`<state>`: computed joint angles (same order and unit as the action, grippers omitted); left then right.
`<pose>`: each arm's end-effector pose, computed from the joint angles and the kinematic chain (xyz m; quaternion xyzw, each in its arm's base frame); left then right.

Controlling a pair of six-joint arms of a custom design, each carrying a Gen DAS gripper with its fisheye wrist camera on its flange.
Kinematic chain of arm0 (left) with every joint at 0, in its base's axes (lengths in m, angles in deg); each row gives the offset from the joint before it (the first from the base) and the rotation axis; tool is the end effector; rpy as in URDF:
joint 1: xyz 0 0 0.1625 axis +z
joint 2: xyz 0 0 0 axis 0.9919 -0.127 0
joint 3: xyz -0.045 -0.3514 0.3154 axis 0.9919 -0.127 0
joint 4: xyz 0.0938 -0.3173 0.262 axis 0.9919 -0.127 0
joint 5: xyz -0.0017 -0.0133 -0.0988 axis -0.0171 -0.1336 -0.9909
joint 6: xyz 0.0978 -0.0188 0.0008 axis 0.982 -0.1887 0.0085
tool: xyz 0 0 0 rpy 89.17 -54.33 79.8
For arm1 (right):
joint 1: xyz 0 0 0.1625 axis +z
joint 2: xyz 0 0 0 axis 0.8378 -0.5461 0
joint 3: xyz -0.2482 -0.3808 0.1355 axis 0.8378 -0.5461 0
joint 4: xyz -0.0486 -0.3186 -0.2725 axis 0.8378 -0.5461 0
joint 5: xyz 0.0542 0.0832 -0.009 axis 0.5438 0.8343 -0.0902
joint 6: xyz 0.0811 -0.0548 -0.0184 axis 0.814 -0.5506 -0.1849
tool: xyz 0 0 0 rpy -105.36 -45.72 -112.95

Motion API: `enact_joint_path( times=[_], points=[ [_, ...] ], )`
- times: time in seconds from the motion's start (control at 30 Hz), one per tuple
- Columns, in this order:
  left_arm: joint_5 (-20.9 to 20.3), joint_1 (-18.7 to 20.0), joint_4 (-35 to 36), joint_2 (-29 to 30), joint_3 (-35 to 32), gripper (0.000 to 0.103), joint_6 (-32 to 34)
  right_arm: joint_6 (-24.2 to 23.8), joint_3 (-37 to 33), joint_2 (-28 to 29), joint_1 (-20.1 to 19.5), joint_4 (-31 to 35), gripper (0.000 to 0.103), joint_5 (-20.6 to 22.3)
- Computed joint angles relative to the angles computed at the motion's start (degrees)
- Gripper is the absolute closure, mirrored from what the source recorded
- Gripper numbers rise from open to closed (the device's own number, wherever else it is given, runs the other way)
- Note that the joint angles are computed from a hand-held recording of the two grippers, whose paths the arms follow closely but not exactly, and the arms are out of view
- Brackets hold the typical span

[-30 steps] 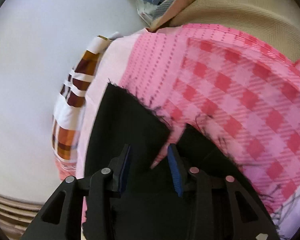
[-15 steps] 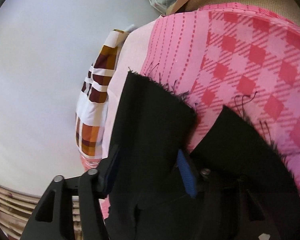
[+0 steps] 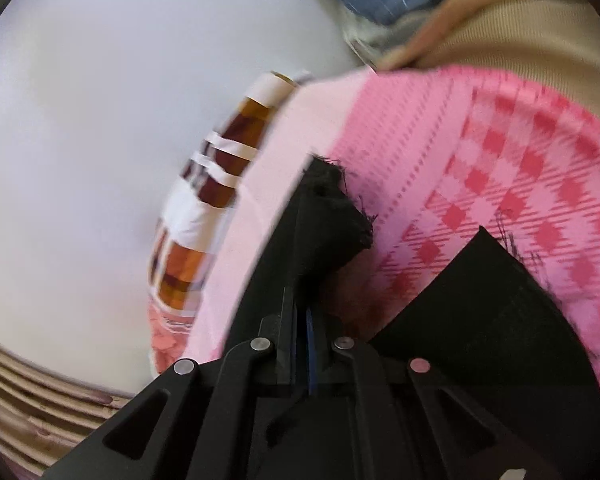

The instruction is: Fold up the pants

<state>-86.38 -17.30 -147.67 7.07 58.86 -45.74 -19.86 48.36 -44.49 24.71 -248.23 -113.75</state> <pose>-0.2220 -0.8354 0.1625 0.3491 0.9350 -0.0001 0.0632 0.0177 -0.6389 0.3455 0.3206 0.7533 -0.5741 0.0078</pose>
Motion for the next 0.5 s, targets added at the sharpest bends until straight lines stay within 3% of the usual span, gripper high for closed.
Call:
enact_joint_path(
  times=[0.17, 0.27, 0.4, 0.5],
  points=[
    [0.55, -0.01, 1.11, -0.64, -0.51, 0.038, -0.91, 0.73, 5.02, -3.13, 3.12, -6.12, 0.098, -1.44],
    [0.72, 0.04, 2.03, -1.42, -0.63, 0.038, -0.94, 1.73, 9.21, -5.42, 5.04, -8.34, 0.098, -4.43],
    [1.39, 0.02, 3.54, -2.28, -0.66, 0.038, -0.49, 5.82, 14.5, -6.95, 5.05, -9.96, 0.098, -6.77],
    [2.27, -0.02, 3.86, -2.86, -0.05, 0.038, 0.6, 10.38, 19.21, -7.16, 2.59, -10.95, 0.098, -5.55]
  ],
)
